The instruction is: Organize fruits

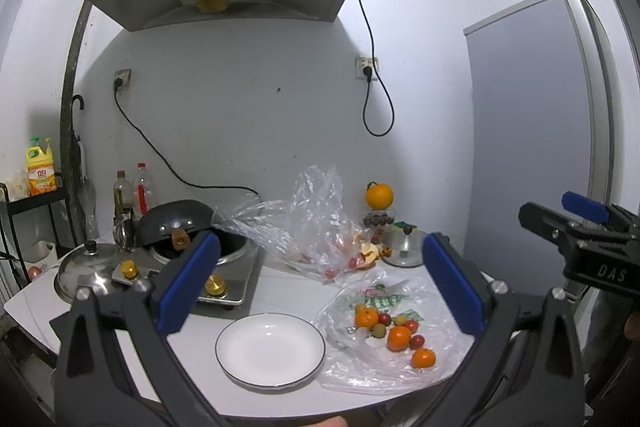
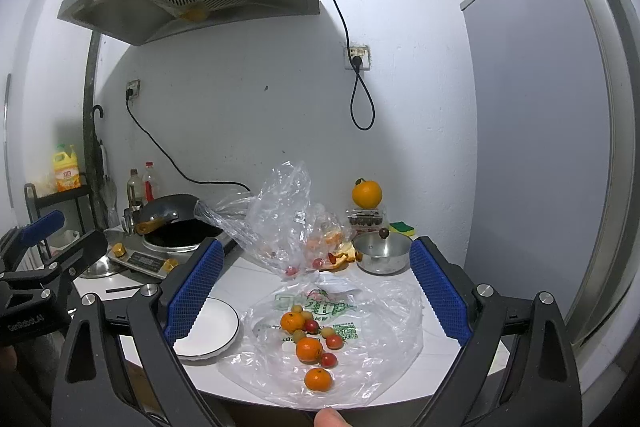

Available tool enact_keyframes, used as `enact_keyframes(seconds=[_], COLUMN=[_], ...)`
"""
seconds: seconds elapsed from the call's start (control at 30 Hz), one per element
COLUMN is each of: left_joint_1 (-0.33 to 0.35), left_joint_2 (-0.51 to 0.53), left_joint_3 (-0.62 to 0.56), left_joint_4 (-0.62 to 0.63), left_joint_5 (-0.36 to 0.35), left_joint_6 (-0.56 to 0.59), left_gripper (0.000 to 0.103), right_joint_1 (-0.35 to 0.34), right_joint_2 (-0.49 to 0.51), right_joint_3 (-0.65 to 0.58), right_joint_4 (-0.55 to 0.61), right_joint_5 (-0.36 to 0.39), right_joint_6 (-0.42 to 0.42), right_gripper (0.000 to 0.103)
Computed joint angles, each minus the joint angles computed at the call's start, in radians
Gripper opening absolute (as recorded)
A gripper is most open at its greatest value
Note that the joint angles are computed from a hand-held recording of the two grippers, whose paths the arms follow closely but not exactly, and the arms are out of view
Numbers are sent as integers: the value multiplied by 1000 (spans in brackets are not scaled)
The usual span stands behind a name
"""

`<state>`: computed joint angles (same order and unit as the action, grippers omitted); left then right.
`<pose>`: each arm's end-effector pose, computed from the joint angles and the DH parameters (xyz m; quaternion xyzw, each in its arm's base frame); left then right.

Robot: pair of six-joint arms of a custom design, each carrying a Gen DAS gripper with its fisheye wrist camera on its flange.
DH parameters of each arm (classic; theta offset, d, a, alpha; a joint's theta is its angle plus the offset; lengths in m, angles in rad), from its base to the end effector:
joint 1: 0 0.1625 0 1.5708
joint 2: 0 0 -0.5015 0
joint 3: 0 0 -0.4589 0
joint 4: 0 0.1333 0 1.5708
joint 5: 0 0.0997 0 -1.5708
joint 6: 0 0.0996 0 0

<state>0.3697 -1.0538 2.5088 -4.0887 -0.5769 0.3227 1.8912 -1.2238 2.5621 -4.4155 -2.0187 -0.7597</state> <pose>-0.2917 -0.3455 0.2033 0.3483 0.7151 -0.5780 0.1826 0.2028 -0.3249 0.2813 0.2354 -0.6882 0.6156 0.3034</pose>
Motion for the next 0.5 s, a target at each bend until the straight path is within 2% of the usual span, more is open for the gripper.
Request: enact_keyframes(seconds=[0.5], left_joint_1=[3], left_joint_2=[1], left_joint_3=[-3], left_joint_4=[7], left_joint_5=[6], left_joint_6=[2], left_gripper=[103], right_joint_1=[-1], right_joint_2=[8], right_joint_3=[-1], right_joint_4=[-15], right_joint_5=[-12], right_joint_6=[-6], right_gripper=[96])
